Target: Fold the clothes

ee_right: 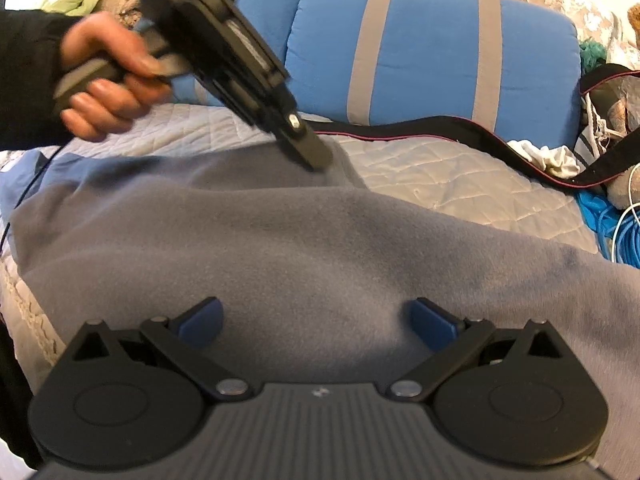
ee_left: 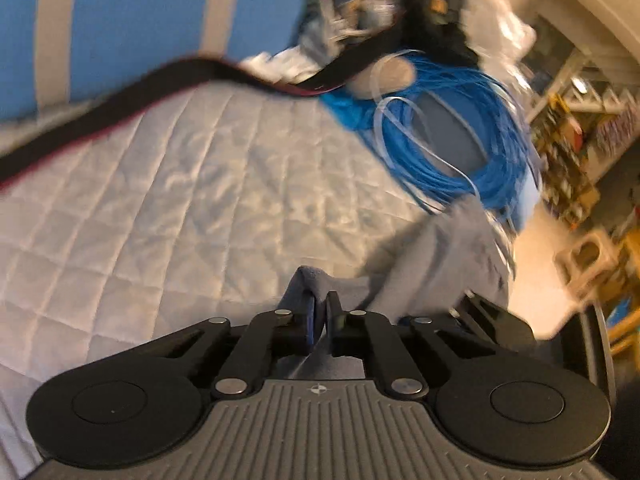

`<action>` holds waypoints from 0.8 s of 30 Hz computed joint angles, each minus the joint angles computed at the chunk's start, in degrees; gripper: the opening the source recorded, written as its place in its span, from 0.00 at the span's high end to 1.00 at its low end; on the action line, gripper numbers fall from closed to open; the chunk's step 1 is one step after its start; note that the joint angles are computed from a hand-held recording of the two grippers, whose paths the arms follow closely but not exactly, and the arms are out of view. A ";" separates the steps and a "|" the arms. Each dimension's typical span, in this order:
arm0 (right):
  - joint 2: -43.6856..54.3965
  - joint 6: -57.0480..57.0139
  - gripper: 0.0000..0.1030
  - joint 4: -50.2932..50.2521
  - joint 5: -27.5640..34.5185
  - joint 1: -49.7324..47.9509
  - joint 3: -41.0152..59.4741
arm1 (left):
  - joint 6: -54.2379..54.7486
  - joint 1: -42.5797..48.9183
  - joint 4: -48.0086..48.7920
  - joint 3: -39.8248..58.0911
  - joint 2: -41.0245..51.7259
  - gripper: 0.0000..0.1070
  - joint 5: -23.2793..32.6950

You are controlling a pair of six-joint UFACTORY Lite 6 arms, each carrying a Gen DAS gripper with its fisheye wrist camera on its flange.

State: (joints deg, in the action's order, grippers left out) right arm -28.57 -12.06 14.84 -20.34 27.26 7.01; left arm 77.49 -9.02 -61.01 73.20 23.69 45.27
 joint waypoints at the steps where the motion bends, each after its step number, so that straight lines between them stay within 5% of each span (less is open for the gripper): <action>1: 0.04 0.55 0.00 -0.58 -0.02 -0.19 -0.02 | 3.89 -1.05 -1.05 -4.56 -4.27 0.96 -2.46; 6: 0.27 3.32 0.00 -3.55 -0.16 -1.17 -0.12 | 20.87 -8.67 -7.01 -24.47 -23.10 0.96 -14.44; 14: 0.06 4.67 0.00 -5.25 0.47 -2.18 -0.14 | 36.63 -13.19 -18.19 -36.02 -30.17 0.95 -25.35; 17: 0.04 4.81 0.00 -5.47 0.42 -2.31 -0.21 | 30.61 -11.82 -12.41 -32.55 -26.56 0.91 -24.28; 21: 0.15 6.09 0.00 -6.98 0.17 -2.67 -0.33 | 25.26 -9.93 -6.60 -26.41 -19.95 0.63 -20.19; 24: 0.24 7.04 0.00 -8.10 -0.03 -2.94 -0.42 | 21.82 -7.53 -4.37 -21.06 -14.74 0.58 -14.18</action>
State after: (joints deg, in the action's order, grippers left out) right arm -28.33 -5.02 6.74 -20.38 24.32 6.59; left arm 99.31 -16.55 -65.38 52.14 8.95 31.10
